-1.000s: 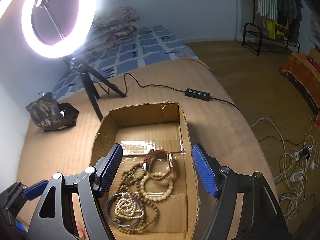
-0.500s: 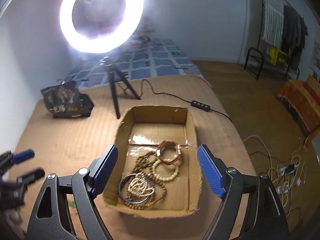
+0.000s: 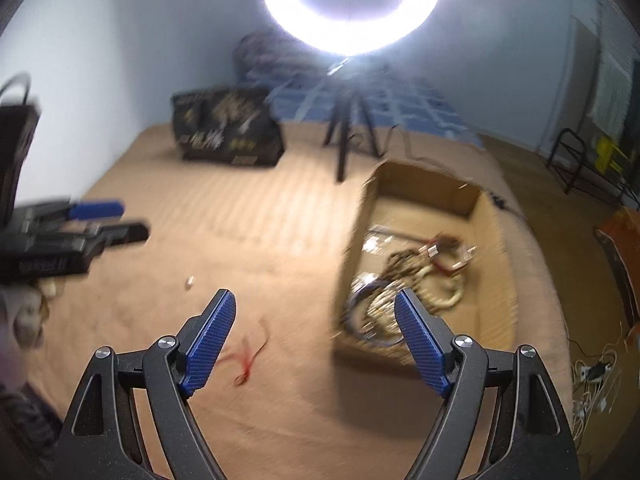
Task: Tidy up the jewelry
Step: 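Lift both open tools out of the box and move back over the blanket, then close the right tool on the green jade pendant while the left tool grasps the other pearl earring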
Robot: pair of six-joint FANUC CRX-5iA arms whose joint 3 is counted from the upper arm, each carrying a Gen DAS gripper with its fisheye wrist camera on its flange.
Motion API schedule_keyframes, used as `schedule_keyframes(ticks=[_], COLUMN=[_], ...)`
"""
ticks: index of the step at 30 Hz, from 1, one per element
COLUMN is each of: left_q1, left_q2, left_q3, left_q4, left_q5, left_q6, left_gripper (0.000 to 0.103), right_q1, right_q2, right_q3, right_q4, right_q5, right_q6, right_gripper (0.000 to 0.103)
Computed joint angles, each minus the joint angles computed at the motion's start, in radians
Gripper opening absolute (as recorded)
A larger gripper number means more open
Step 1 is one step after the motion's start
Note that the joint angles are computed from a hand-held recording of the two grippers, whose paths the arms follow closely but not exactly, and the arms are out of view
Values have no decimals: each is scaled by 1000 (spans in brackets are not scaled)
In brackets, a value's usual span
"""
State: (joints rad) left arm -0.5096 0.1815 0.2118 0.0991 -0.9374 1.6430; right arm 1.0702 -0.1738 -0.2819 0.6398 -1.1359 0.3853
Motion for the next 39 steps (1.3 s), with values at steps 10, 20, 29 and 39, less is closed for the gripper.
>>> schedule_keyframes(ticks=[10,20,29,39], left_q1=[55,71,65,30], left_q2=[30,54,84,113], left_q3=[-52,-66,-47,-29], left_q4=[92,133,117,93], left_q5=[-37,-63,-72,-67], left_q6=[-57,-71,-72,-87], left_gripper=[45,45,45,45], right_q1=[-3,-2,5,-48], right_q2=[110,198,254,226], right_q3=[60,107,123,112], right_q4=[-210,-274,-232,-275], right_q5=[62,103,62,99], right_q6=[109,145,136,152], right_gripper=[82,80,71,22])
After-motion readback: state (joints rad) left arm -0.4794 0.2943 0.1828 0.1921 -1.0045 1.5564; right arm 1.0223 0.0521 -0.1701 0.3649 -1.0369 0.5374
